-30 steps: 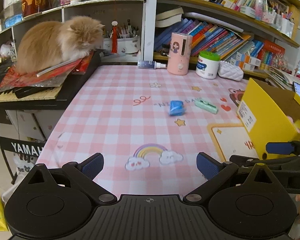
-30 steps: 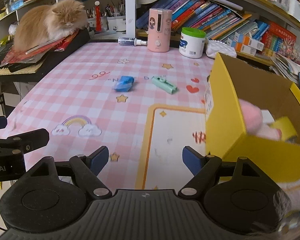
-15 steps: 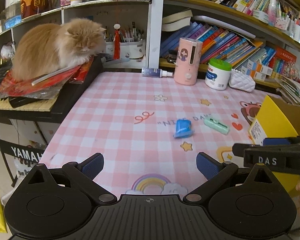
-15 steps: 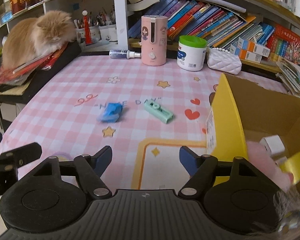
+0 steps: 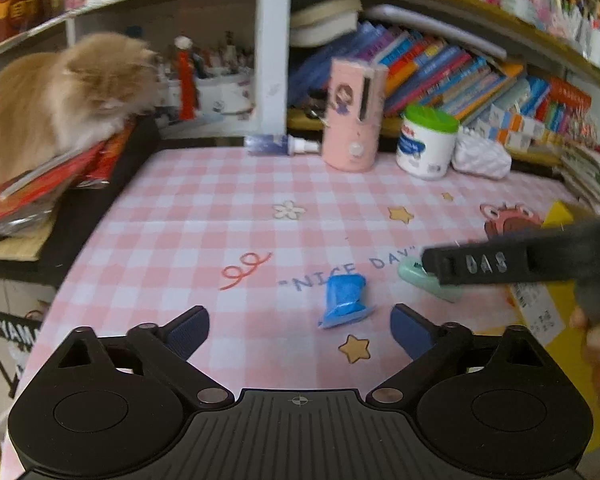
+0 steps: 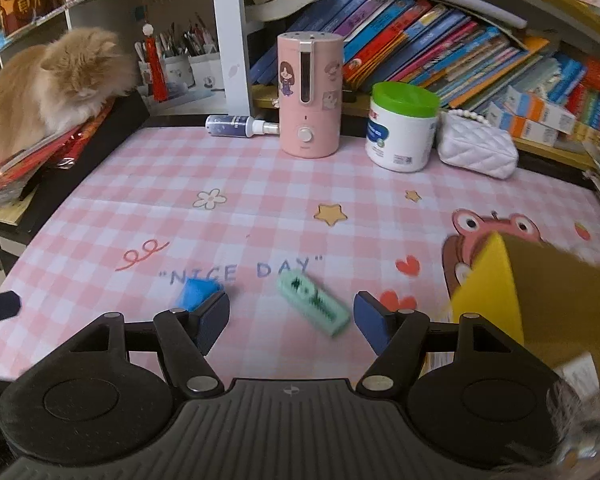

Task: Organize objects
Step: 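Grasp the small blue item with the left tool while the right tool grasps the mint-green stapler, then carry the blue item in the left tool while the right tool carries the green stapler to the yellow box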

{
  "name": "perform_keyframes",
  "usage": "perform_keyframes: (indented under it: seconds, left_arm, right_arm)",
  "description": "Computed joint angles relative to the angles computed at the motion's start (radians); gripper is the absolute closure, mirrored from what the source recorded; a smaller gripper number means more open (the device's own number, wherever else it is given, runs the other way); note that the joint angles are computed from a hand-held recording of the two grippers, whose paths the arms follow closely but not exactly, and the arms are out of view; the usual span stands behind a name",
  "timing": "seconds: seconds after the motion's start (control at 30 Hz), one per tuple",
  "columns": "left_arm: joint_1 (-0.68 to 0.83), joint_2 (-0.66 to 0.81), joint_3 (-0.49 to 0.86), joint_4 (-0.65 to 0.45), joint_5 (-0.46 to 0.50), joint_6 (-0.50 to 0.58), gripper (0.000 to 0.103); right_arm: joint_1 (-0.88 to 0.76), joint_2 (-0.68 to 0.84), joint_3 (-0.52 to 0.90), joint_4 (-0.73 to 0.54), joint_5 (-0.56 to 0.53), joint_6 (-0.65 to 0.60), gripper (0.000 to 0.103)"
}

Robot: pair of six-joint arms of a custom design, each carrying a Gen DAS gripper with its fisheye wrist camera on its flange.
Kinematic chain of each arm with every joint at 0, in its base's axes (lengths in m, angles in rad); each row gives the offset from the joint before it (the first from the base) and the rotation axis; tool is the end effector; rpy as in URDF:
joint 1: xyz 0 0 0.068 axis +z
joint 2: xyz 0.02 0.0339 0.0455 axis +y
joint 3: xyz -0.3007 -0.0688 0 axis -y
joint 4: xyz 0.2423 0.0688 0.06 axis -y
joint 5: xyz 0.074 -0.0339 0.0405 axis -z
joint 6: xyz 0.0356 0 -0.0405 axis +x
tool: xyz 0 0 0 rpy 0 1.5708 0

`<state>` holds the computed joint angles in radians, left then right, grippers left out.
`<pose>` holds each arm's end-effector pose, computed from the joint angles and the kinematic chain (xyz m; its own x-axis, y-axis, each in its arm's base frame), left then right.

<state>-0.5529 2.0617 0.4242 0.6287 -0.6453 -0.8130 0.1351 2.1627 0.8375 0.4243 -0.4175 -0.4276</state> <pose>0.2326 -0.1184 0.0462 -0.6016 -0.3107 -0.7359 -0.4221 0.9058 -0.0373 0.3657 0.0643 0.0591 -0.5523 -0.4576 -0.6968 -0.6611 0.7496 0.0317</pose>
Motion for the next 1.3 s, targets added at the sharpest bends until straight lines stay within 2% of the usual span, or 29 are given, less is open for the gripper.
perform_keyframes:
  seconds: [0.23,0.4,0.5,0.57,0.6,0.63,0.67,0.7,0.73,0.77,0.97,1.3]
  left_arm:
    - [0.099,0.148,0.16,0.014,0.124,0.166,0.011]
    - [0.152,0.214,0.248,-0.03,0.175,0.207,0.022]
    - [0.178,0.234,0.262,-0.034,0.208,0.206,0.038]
    - [0.178,0.241,0.259,-0.021,0.193,0.218,0.045]
    - [0.181,0.244,0.26,-0.016,0.191,0.226,0.047]
    - [0.183,0.244,0.26,-0.011,0.188,0.228,0.055]
    - [0.187,0.242,0.259,-0.011,0.186,0.23,0.065]
    - [0.191,0.24,0.259,-0.012,0.187,0.23,0.069]
    - [0.196,0.237,0.254,-0.006,0.193,0.23,0.072]
    - [0.201,0.235,0.244,0.007,0.202,0.228,0.074]
    - [0.192,0.193,0.175,0.053,0.185,0.213,0.076]
    - [0.093,0.008,-0.049,0.132,0.088,0.066,0.077]
  right_arm:
    - [0.07,0.12,0.275,-0.262,0.09,-0.061,0.035]
    - [0.094,0.207,0.437,-0.43,0.143,-0.098,0.036]
    - [0.1,0.249,0.497,-0.495,0.166,-0.107,0.037]
    - [0.097,0.276,0.537,-0.545,0.168,-0.101,0.043]
    - [0.092,0.283,0.543,-0.55,0.157,-0.096,0.044]
    - [0.091,0.282,0.538,-0.54,0.153,-0.097,0.046]
    - [0.092,0.281,0.537,-0.538,0.15,-0.101,0.053]
    - [0.091,0.28,0.532,-0.525,0.148,-0.103,0.059]
    - [0.089,0.279,0.528,-0.516,0.14,-0.104,0.072]
    - [0.087,0.278,0.527,-0.51,0.134,-0.106,0.08]
    - [0.073,0.276,0.532,-0.513,0.087,-0.066,0.08]
    - [0.039,0.106,0.297,-0.389,-0.026,-0.067,0.08]
